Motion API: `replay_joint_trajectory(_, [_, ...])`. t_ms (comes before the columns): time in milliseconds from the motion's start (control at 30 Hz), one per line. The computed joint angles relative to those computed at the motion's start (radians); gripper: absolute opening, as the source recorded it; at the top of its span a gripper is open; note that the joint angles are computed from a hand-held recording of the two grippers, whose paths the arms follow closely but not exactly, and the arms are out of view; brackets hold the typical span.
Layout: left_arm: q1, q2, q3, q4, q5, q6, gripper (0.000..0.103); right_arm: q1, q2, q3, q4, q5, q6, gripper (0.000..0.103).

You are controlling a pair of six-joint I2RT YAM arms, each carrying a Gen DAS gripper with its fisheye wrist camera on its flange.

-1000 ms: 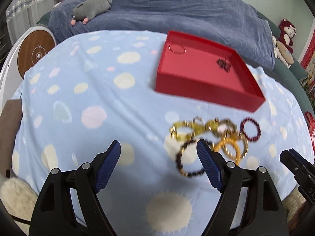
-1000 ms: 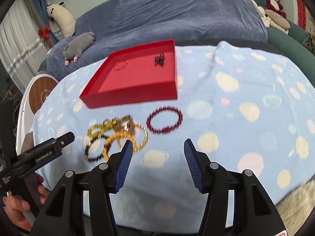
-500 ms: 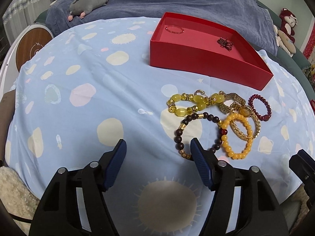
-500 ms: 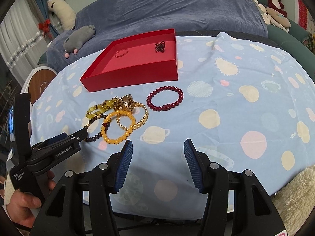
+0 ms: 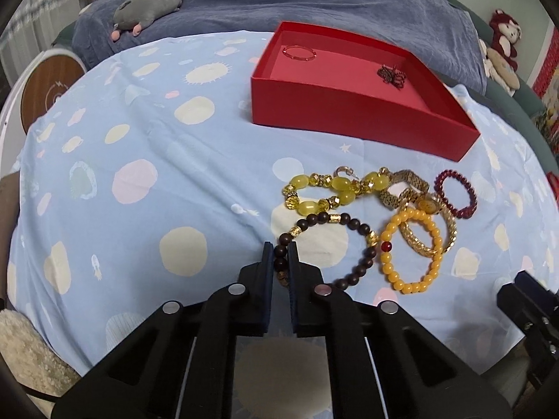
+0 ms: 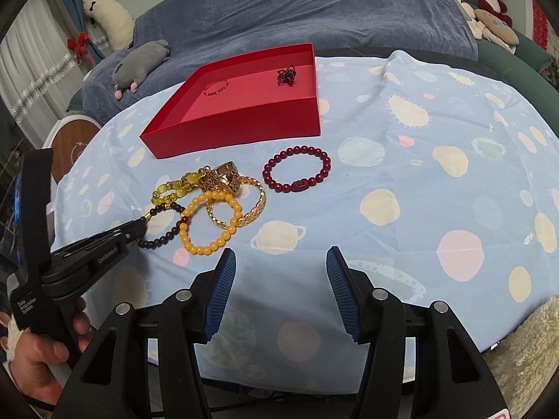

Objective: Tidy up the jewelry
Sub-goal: 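Grasp the dark brown beaded bracelet with the left tool while the right tool grasps the orange amber bracelet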

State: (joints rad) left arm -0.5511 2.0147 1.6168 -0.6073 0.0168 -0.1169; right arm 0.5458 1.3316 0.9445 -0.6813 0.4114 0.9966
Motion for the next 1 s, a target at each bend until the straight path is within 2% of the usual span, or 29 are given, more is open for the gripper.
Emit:
replay_joint_trajectory(233, [0.044, -0.062, -0.039, 0.01, 0.046, -0.024, 0.008, -0.06, 0.061, 0.025, 0.062, -0.054, -0.052, 0.052])
replay_joint_trajectory(367, [0.057, -0.076, -0.066, 0.015, 0.037, -0.014, 0.008, -0.084, 0.113, 0.06, 0.091, -0.072, -0.085, 0.049])
replay_joint_trajectory(467, [0.072, -0.074, -0.079, 0.009, 0.043, -0.024, 0.008, -0.088, 0.139, 0.082, 0.111, -0.093, -0.104, 0.045])
replay_joint_trajectory(700, [0.08, -0.072, -0.096, 0.016, 0.053, -0.033, 0.008, -0.055, 0.211, 0.117, 0.124, -0.143, -0.108, 0.027])
replay_joint_trajectory(1000, [0.085, -0.071, -0.112, 0.025, 0.056, -0.032, 0.008, -0.074, 0.272, 0.139, 0.149, -0.161, -0.094, 0.022])
